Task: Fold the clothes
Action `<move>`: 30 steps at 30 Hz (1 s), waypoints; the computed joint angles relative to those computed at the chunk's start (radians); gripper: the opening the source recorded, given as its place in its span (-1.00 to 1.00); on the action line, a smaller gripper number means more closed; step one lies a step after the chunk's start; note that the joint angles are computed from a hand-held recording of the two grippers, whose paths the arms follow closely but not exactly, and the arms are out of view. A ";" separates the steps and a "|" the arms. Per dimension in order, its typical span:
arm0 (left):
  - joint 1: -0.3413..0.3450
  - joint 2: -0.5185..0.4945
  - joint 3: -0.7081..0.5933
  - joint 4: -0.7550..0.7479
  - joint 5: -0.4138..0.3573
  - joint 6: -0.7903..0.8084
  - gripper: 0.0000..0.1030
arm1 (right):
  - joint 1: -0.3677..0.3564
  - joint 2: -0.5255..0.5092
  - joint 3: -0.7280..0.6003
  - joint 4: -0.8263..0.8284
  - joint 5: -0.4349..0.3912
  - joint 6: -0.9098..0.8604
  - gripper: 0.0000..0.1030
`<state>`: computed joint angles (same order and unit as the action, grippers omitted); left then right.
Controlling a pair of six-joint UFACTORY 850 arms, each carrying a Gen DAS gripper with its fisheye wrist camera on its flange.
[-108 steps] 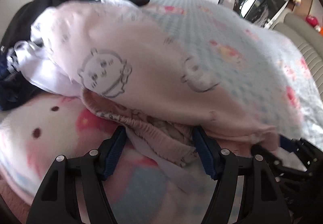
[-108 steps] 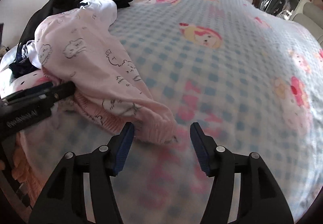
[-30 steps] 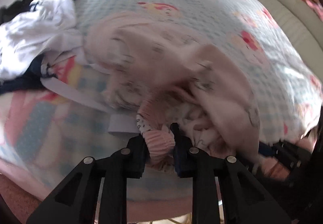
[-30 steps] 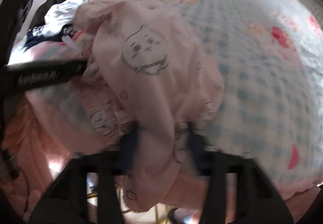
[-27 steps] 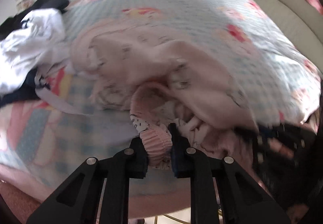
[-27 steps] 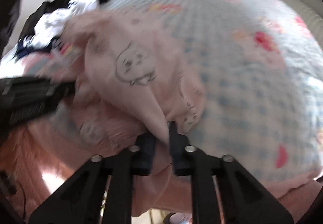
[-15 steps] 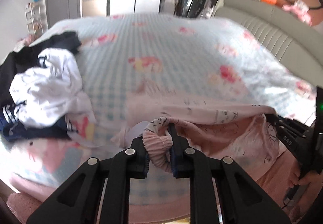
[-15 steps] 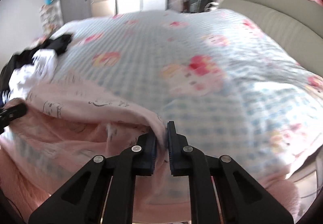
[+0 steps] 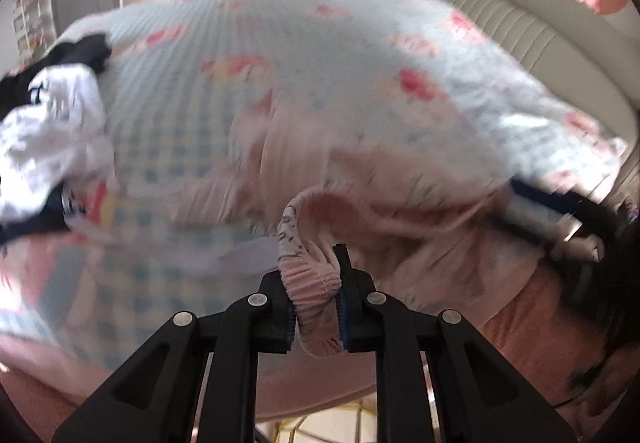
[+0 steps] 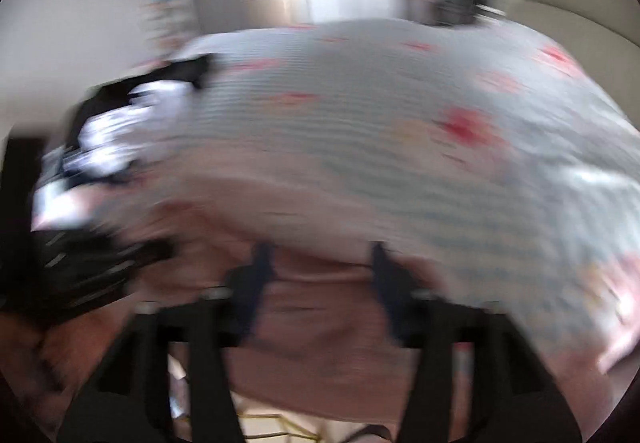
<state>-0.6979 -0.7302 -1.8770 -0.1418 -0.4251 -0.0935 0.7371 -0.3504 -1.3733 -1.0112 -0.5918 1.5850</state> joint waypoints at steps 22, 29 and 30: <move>-0.029 -0.107 -0.147 0.329 -0.274 -0.228 -0.62 | -0.076 -0.049 0.008 0.186 -0.215 0.014 -0.74; -0.009 -0.112 -0.134 0.048 -0.186 -0.015 0.37 | -0.047 -0.040 0.042 0.129 0.035 0.049 -0.19; -0.011 -0.137 -0.161 0.066 -0.215 -0.031 0.19 | -0.050 -0.052 0.033 0.143 0.076 0.015 -0.07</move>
<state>-0.7089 -0.8668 -2.0381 -0.0754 -0.6399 -0.1244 0.6869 -0.4019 -1.3399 -0.8683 -0.5158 1.5997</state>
